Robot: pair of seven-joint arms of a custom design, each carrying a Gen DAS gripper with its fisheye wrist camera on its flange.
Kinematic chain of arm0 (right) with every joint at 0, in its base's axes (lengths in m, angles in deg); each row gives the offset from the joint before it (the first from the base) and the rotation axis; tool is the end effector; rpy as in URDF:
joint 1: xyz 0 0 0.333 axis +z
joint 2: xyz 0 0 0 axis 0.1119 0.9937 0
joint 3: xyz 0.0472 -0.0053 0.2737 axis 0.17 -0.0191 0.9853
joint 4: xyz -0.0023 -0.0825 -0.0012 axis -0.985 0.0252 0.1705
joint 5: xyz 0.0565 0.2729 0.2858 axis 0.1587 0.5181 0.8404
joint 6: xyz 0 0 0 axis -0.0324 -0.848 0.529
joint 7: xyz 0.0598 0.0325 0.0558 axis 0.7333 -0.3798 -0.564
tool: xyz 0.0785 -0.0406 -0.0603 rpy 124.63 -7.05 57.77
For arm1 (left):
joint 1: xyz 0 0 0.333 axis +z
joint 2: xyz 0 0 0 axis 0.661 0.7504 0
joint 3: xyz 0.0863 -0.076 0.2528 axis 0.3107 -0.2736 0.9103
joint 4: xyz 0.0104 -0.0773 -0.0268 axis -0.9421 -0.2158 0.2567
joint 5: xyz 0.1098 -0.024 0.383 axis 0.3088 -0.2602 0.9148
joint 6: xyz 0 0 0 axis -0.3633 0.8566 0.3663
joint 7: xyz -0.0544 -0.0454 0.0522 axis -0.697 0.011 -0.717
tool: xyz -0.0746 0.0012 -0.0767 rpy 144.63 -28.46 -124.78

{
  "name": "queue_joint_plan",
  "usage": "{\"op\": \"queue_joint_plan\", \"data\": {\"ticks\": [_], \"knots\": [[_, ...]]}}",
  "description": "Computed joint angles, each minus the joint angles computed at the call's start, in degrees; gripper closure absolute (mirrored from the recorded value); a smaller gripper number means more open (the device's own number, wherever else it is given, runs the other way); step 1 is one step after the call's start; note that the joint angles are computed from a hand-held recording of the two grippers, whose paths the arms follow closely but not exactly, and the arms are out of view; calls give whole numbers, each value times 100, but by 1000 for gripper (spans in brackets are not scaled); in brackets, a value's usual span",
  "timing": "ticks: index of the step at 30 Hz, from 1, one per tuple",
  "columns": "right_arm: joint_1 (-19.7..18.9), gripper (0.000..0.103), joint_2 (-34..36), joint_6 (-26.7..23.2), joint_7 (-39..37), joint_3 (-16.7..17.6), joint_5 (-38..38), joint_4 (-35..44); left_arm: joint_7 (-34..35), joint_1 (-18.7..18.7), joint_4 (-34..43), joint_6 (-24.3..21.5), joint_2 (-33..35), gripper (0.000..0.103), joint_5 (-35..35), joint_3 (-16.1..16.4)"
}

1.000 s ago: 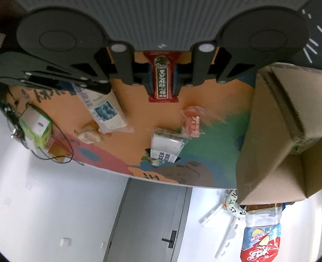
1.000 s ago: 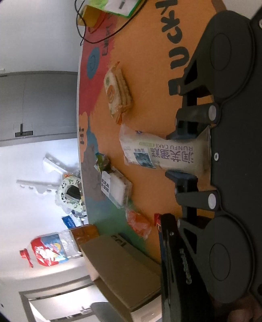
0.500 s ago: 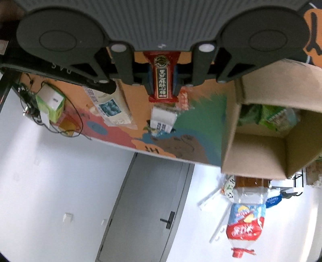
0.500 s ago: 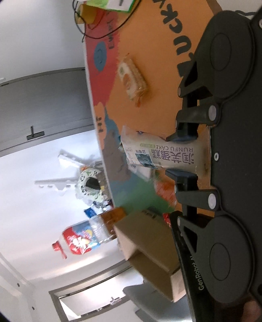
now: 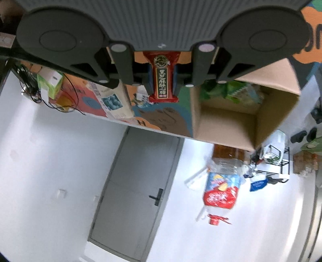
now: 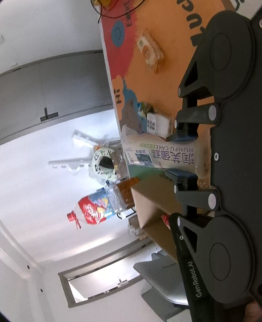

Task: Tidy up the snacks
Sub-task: 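Carry both held snacks over the cardboard box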

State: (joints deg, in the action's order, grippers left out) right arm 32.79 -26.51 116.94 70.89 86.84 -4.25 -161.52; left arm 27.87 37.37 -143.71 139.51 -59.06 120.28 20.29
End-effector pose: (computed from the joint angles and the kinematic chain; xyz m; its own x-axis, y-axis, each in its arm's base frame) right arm 0.4792 0.1733 0.5171 0.4136 -0.8461 -0.3363 -0.5159 0.0866 -0.8523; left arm 0.3911 -0.2246 0.5478 0.0475 -0.9601 0.2754 -0.4344 -0.2682 -0.8599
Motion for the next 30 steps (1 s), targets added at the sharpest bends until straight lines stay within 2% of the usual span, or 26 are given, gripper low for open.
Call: {"op": "queue_joint_plan", "data": {"ticks": [13, 17, 23, 30], "knots": [[134, 74, 81, -196, -367, 94, 361, 311, 115, 205, -380, -358, -700, 85, -150, 290], [121, 74, 171, -240, -312, 150, 270, 425, 356, 236, -381, -310, -669, 85, -234, 498], [136, 74, 334, -276, -257, 225, 113, 602, 611, 365, -378, -293, -619, 85, -372, 643], [127, 74, 700, -216, 170, 362, -404, 908, 891, 399, -331, -190, -414, 85, -631, 826]]}}
